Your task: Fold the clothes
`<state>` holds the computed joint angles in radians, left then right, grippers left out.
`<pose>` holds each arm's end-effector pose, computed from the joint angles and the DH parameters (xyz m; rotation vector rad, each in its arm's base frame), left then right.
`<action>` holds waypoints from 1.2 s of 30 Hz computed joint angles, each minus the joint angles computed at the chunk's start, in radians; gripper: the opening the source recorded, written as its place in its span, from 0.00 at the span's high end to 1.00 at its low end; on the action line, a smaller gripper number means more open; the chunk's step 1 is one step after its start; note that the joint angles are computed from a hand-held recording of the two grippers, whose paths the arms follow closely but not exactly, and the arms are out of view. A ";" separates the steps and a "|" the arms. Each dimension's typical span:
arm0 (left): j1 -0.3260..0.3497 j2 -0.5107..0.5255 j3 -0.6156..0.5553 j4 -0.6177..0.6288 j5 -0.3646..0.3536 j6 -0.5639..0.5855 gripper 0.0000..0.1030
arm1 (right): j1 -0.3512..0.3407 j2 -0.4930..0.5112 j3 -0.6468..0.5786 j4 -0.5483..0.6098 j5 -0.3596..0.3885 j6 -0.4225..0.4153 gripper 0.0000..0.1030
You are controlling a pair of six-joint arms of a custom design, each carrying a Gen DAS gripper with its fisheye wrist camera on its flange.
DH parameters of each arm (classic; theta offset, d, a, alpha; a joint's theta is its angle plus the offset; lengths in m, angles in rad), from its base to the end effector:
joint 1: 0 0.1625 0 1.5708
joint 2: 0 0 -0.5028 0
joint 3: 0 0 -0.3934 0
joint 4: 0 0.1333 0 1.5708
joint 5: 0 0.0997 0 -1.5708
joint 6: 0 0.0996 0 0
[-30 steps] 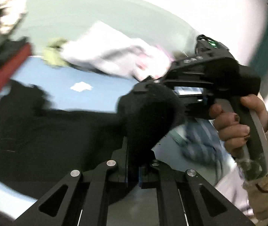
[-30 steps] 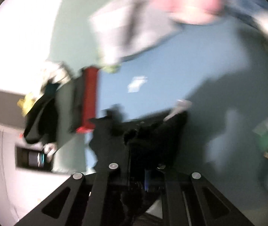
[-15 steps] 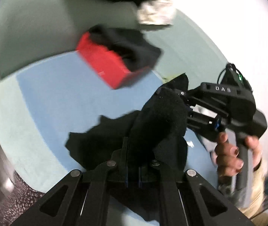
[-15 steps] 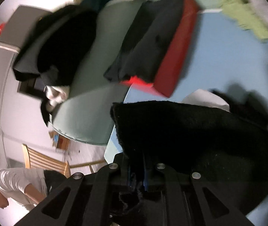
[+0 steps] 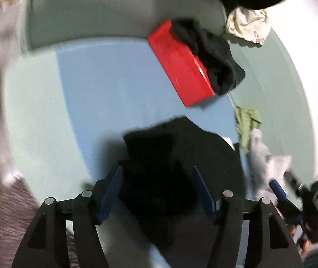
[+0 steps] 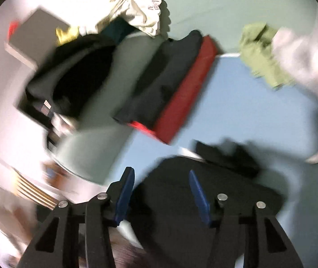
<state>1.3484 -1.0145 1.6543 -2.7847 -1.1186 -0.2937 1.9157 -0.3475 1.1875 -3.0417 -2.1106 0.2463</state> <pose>0.0151 -0.7349 0.3335 -0.2799 2.6960 -0.9306 0.3702 -0.7875 0.0306 -0.1073 -2.6329 1.0308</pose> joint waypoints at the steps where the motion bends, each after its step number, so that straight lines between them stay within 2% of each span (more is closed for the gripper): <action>1: -0.026 -0.010 0.012 0.006 0.060 0.044 0.36 | 0.011 0.005 -0.003 0.027 -0.067 -0.039 0.50; 2: -0.043 -0.016 0.014 0.033 0.083 0.087 0.36 | 0.019 0.017 -0.010 0.050 -0.108 -0.082 0.51; 4: -0.062 -0.029 0.014 0.093 0.065 0.157 0.36 | 0.008 0.006 0.025 0.067 -0.096 -0.105 0.52; 6: -0.072 -0.029 0.020 0.118 -0.012 0.223 0.36 | 0.000 0.030 -0.009 0.139 -0.151 -0.056 0.55; 7: -0.080 -0.020 0.016 0.141 -0.009 0.239 0.36 | -0.004 0.045 -0.030 0.181 -0.180 -0.026 0.57; 10: -0.086 0.026 -0.021 0.265 0.127 0.163 0.36 | -0.037 0.035 -0.016 0.275 -0.228 0.124 0.51; 11: -0.073 0.038 -0.045 0.324 0.127 0.114 0.36 | -0.050 0.030 -0.005 0.291 -0.235 0.167 0.50; 13: -0.052 0.050 -0.068 0.367 0.104 0.083 0.36 | -0.066 -0.016 0.086 0.207 -0.151 0.215 0.47; 15: -0.037 0.057 -0.078 0.378 0.088 0.074 0.36 | -0.066 -0.063 0.191 0.109 -0.111 0.256 0.40; 16: -0.038 0.051 -0.069 0.362 0.089 0.076 0.36 | -0.064 -0.080 0.232 0.071 -0.103 0.277 0.36; 20: -0.073 0.004 0.018 0.236 0.123 0.127 0.36 | -0.032 -0.113 0.398 -0.099 -0.065 0.354 0.31; 22: -0.102 -0.018 0.061 0.196 0.155 0.180 0.36 | -0.021 -0.096 0.442 -0.168 0.007 0.361 0.31; 24: -0.126 -0.032 0.088 0.149 0.155 0.222 0.36 | -0.024 -0.076 0.448 -0.202 0.075 0.351 0.30; 26: -0.142 -0.054 0.126 0.074 0.117 0.247 0.36 | -0.038 -0.058 0.443 -0.201 0.123 0.370 0.29; 28: -0.130 -0.084 0.166 0.003 0.032 0.211 0.36 | -0.057 -0.040 0.444 -0.222 0.192 0.402 0.29; 30: -0.097 -0.105 0.183 -0.041 -0.082 0.117 0.33 | -0.076 -0.021 0.452 -0.267 0.273 0.431 0.28; 32: -0.052 -0.120 0.193 -0.073 -0.214 -0.023 0.25 | -0.087 -0.004 0.460 -0.315 0.325 0.453 0.28; 33: -0.034 -0.122 0.192 -0.078 -0.262 -0.092 0.25 | -0.090 0.005 0.464 -0.343 0.333 0.465 0.28; 34: -0.019 -0.128 0.190 -0.068 -0.292 -0.154 0.25 | -0.092 0.013 0.468 -0.370 0.339 0.477 0.28; 36: -0.006 -0.139 0.194 -0.054 -0.304 -0.214 0.25 | -0.102 0.020 0.483 -0.434 0.355 0.505 0.31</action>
